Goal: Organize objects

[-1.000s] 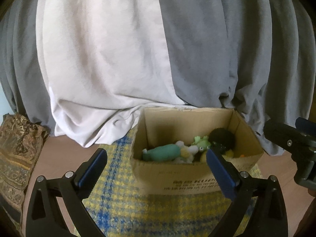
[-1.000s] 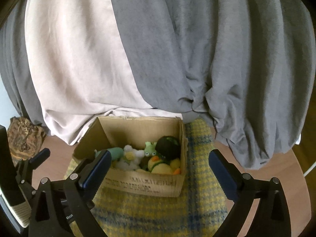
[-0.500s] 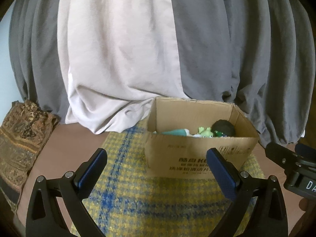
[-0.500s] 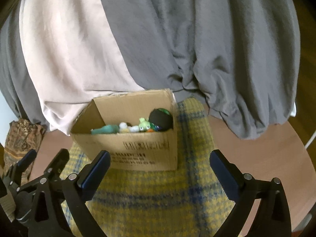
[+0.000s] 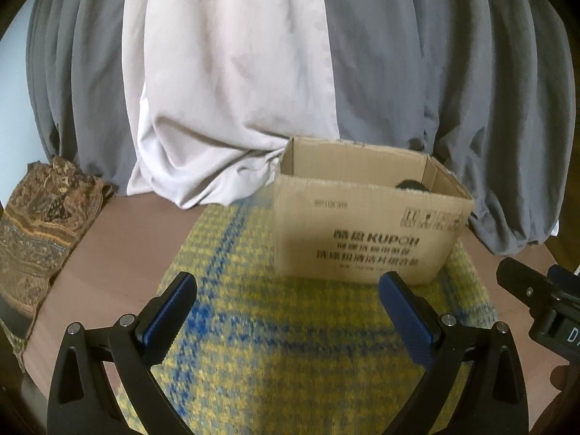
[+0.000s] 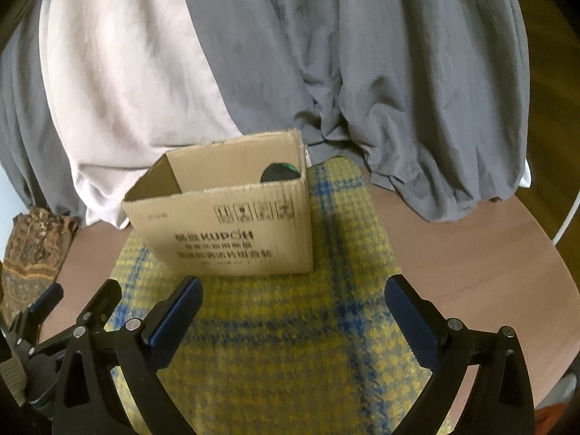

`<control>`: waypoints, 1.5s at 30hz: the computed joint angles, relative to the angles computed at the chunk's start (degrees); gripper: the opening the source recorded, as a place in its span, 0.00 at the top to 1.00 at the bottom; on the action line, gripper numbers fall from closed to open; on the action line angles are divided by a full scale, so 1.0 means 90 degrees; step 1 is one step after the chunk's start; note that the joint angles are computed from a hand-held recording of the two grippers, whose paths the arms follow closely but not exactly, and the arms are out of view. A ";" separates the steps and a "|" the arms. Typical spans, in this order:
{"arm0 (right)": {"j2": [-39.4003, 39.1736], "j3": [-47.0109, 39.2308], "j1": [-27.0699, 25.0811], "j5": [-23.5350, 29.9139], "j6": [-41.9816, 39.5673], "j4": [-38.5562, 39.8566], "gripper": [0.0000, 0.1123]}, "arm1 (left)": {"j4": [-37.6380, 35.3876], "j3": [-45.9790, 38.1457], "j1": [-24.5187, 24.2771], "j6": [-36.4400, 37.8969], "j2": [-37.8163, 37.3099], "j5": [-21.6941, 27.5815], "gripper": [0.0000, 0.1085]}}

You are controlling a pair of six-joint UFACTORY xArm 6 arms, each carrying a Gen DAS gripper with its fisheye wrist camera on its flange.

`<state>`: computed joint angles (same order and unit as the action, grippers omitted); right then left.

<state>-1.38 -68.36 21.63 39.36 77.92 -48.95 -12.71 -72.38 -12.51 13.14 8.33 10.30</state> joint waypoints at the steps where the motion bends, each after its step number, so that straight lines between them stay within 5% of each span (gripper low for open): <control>1: -0.0031 0.0069 0.0025 0.0007 0.0025 0.0002 0.10 | 0.0000 0.0098 0.0000 0.0008 -0.0049 -0.0029 0.06; 21: -0.0539 0.1053 0.0311 -0.0128 0.0534 0.0040 0.10 | -0.0817 0.1277 0.0024 0.0587 -0.0741 -0.0264 0.06; 45: -0.0943 0.1655 0.0868 0.0549 0.0763 0.0421 0.10 | 0.0825 0.2437 0.0381 -0.0946 -0.1489 -0.0050 0.06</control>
<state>-9.87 -53.46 29.44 44.30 84.79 -45.16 -5.29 -50.44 -9.08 4.63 -5.07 9.85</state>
